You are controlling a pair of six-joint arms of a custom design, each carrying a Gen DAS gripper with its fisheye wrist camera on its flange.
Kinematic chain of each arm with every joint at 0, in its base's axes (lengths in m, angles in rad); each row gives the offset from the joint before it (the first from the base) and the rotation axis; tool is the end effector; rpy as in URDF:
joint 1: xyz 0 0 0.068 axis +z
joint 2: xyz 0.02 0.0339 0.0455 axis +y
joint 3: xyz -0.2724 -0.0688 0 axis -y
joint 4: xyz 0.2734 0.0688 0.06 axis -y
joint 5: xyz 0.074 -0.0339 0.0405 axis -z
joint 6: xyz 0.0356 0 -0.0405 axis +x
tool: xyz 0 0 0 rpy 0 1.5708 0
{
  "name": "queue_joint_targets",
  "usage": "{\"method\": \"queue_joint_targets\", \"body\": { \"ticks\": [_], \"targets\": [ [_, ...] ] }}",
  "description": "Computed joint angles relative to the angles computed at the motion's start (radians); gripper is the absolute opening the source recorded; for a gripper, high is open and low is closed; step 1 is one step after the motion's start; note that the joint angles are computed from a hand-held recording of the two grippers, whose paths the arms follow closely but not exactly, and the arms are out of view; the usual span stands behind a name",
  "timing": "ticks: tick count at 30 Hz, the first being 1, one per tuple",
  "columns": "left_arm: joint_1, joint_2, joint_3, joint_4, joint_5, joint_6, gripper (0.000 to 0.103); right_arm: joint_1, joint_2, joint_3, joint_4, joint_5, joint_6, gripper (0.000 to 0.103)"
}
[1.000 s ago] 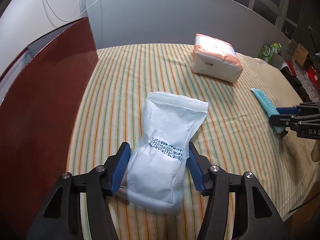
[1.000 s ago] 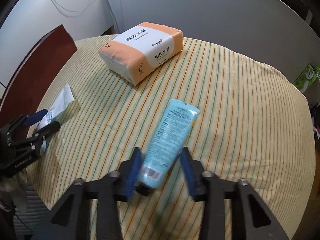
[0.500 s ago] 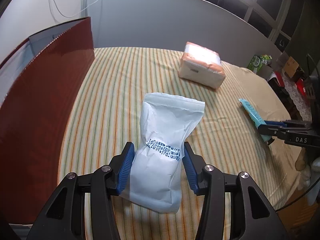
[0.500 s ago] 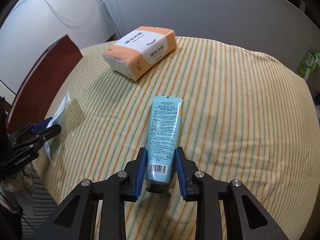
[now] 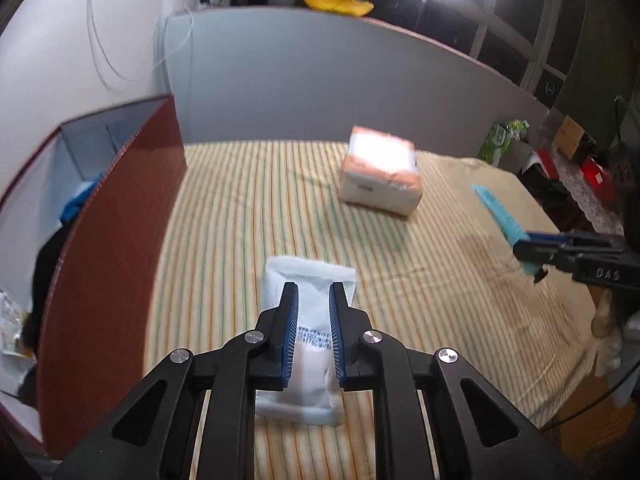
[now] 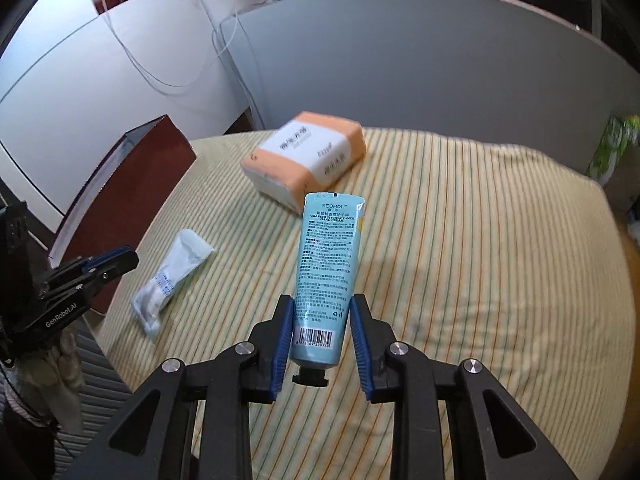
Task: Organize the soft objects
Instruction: 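Lift the white packet and light-blue tube off the bed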
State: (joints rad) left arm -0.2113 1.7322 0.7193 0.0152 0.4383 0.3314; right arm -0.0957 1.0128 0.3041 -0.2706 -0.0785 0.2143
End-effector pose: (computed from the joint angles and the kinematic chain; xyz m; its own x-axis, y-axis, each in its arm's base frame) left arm 0.3068 -0.0813 0.0929 -0.6418 0.4390 -0.6288 0.6596 0.7342 -0.1608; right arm 0.1829 -0.0147 0.1213 -0.7964 0.2894 -0.5310 0.2263 0.9569 0.1822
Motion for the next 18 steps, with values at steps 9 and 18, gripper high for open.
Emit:
{"method": "queue_joint_targets", "body": {
  "ticks": [9, 18],
  "targets": [
    [-0.006, 0.026, 0.013, -0.045, -0.061, 0.07, 0.061, 0.024, 0.089, 0.028, 0.043, -0.003, 0.015, 0.026],
    [-0.01, 0.064, 0.004, -0.096, -0.102, 0.15, 0.061, -0.017, 0.123, 0.018, 0.061, -0.033, -0.014, 0.026]
  ]
}}
